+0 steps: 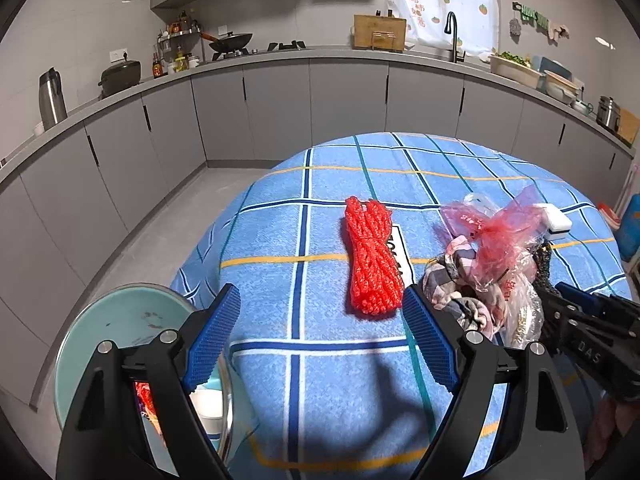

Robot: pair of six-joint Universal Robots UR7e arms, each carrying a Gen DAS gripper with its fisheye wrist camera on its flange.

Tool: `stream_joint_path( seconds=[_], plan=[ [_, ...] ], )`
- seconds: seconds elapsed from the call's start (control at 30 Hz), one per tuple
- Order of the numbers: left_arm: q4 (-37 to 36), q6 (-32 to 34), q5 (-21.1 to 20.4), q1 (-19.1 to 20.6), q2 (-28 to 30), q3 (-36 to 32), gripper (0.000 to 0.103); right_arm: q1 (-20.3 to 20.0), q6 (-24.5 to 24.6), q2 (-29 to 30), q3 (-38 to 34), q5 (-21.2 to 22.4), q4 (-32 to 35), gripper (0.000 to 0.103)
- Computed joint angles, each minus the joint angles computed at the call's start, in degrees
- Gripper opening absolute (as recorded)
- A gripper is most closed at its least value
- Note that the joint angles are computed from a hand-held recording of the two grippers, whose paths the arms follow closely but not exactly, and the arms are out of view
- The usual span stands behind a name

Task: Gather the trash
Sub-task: 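Grasp the red rope bundle with the left tool while the right grasps the black mesh scrubber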

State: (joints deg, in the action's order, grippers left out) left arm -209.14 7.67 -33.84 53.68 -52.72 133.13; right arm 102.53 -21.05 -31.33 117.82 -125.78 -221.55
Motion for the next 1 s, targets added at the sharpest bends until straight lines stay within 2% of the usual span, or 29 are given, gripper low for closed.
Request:
stream_joint_path(
  seconds=[0.1,0.33,0.43,0.47,0.57,0.67,1.0],
  plan=[
    [1.9,-0.3,-1.1,1.0,0.7,-1.6,0.082,-0.4,-0.6,-0.6,1.0,0.9,-0.6,0.02],
    [5.5,-0.4,-2.7,2.9,2.5,-4.9,0.079,-1.1,-0.8,-1.4,2.3,2.8,-1.1,0.02],
    [8.1,-0.9,-4.7,3.7,2.3,-5.8,0.058,-1.0,-1.5,-1.2,2.3,3.1,-1.6,0.02],
    [9.0,-1.3,-5.4,3.9,2.2,-5.9,0.054,-0.9,-1.9,-1.0,2.2,3.1,-1.8,0.02],
    [11.7,-1.9,-8.1,4.4,1.6,-6.1,0.026,-0.5,-2.9,-0.6,2.2,3.0,-2.9,0.02],
    [12.0,-1.7,-8.9,4.2,1.2,-5.3,0.011,-0.6,-3.3,-0.7,2.7,3.7,-3.5,0.02],
    [6.5,-1.8,-6.9,0.6,-3.0,1.5,0.009,0.0,-3.8,-1.4,6.2,4.2,-9.0,0.018]
  ],
)
